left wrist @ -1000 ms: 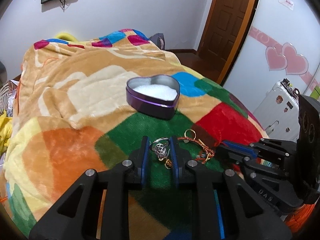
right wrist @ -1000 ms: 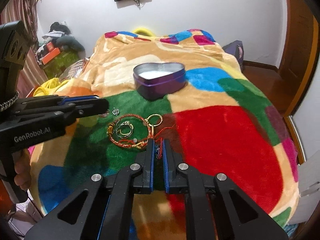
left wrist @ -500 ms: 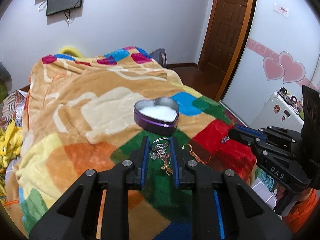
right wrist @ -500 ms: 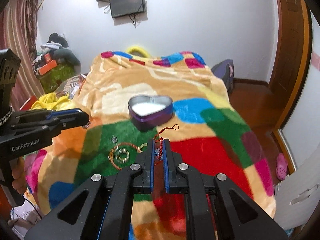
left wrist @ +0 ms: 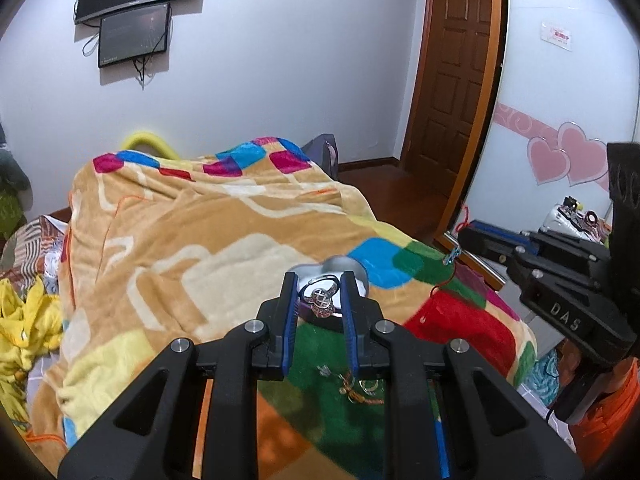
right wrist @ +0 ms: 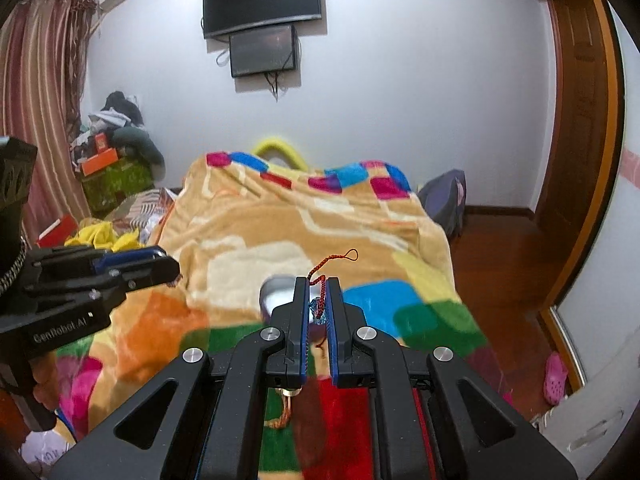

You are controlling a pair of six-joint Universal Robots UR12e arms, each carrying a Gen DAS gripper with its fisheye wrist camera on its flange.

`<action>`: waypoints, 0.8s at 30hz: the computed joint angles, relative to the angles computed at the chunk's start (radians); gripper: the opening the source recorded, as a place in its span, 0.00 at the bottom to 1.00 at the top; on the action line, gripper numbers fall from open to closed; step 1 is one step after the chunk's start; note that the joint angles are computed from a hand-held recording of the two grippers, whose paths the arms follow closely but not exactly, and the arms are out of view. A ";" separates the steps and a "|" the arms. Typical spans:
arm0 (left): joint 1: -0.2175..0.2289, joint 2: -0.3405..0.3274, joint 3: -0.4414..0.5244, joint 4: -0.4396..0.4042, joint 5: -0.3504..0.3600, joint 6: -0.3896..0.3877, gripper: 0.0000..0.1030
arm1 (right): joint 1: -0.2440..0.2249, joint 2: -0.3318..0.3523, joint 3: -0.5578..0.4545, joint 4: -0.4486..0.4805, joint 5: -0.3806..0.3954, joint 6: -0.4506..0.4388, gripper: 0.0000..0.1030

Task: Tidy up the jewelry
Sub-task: 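Carry both held pieces over the purple heart tin with both tools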

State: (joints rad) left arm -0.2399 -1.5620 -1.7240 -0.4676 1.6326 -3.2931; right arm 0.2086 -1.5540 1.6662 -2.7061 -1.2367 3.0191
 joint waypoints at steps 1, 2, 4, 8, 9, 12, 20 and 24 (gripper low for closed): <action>0.002 -0.005 0.005 0.002 0.001 0.003 0.19 | 0.001 0.004 -0.005 -0.007 -0.001 -0.001 0.07; 0.004 -0.005 0.005 0.005 0.002 0.005 0.19 | 0.003 0.011 -0.012 -0.014 -0.001 -0.001 0.07; 0.009 -0.013 0.011 0.007 -0.001 0.008 0.19 | 0.005 0.022 -0.024 -0.029 0.000 -0.001 0.07; 0.016 -0.027 0.024 0.006 -0.003 0.013 0.19 | 0.008 0.038 -0.040 -0.053 0.004 -0.002 0.07; 0.017 -0.031 0.028 0.007 -0.003 0.015 0.19 | 0.009 0.041 -0.043 -0.057 0.006 -0.002 0.07; 0.023 -0.044 0.039 0.007 -0.007 0.019 0.19 | 0.009 0.054 -0.054 -0.065 0.019 0.001 0.07; 0.034 -0.080 0.071 -0.008 -0.028 0.025 0.19 | 0.007 0.090 -0.080 -0.037 0.070 -0.005 0.07; 0.034 -0.104 0.090 -0.018 -0.030 0.047 0.19 | 0.003 0.110 -0.096 0.011 0.096 -0.010 0.07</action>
State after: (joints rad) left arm -0.2054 -1.6657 -1.6341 -0.4858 1.6029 -3.2458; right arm 0.2117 -1.4444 1.5703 -2.6954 -1.1407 3.0087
